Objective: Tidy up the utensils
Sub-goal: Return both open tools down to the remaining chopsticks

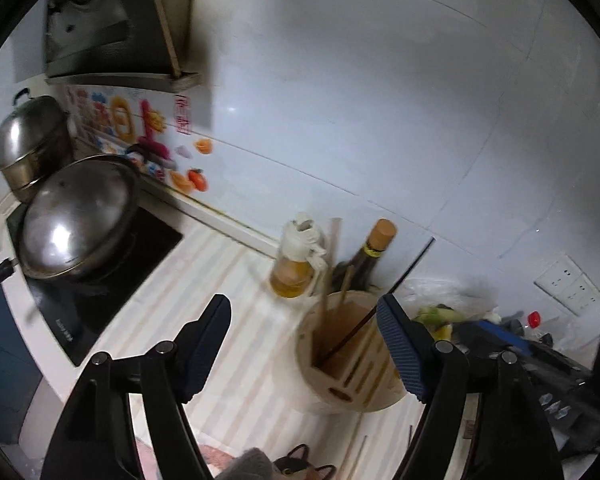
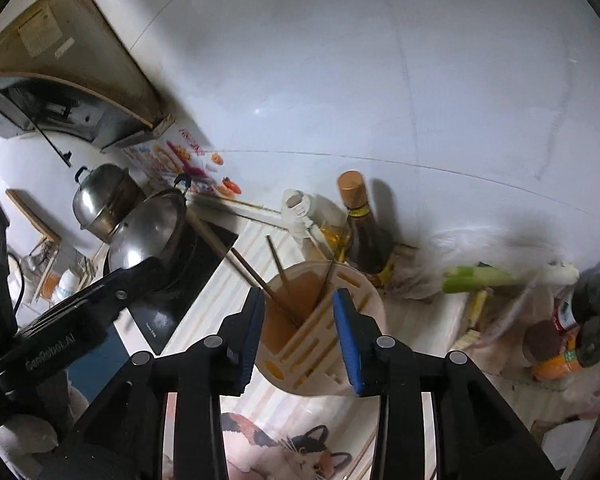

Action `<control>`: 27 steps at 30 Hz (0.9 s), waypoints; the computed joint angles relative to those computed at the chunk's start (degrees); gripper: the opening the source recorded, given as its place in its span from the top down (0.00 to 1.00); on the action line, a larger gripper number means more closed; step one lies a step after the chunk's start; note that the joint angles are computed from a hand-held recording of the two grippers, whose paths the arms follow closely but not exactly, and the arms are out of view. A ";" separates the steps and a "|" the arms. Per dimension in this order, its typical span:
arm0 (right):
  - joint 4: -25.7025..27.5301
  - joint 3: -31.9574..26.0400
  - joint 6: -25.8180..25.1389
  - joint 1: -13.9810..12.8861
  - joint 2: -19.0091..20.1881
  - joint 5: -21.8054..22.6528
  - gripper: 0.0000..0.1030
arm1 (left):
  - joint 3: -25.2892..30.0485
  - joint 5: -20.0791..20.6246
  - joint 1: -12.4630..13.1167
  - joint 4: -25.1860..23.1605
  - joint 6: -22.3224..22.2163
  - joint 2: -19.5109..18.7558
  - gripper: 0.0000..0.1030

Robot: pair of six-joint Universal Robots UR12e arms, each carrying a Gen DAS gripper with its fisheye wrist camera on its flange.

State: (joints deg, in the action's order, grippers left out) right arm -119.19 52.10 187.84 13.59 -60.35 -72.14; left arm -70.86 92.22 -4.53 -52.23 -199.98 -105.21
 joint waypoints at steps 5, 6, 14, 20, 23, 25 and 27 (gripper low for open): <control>-3.67 7.67 2.72 -1.18 -4.66 -1.88 0.40 | -5.22 4.64 -1.05 2.95 -0.93 2.60 0.00; -4.64 9.71 3.28 -1.40 -5.81 -2.88 0.35 | -6.48 5.96 -1.51 3.58 -0.96 3.13 0.00; -9.60 22.29 6.78 -3.04 -11.67 -7.84 0.08 | -12.19 6.88 -3.94 0.93 0.80 4.19 0.00; -8.17 28.29 8.22 -3.84 -13.09 -10.97 0.08 | -14.53 6.32 -5.73 -2.33 2.64 3.45 0.00; -5.29 30.22 9.22 -4.52 -13.23 -10.11 0.24 | -14.99 6.88 -6.77 -3.94 4.58 2.62 0.00; -2.96 31.15 9.63 -5.05 -13.14 -9.34 0.41 | -15.16 6.91 -7.21 -5.40 5.10 2.01 0.00; -1.61 31.94 9.96 -5.50 -13.05 -8.34 0.61 | -15.14 6.74 -7.50 -6.85 5.69 1.20 0.00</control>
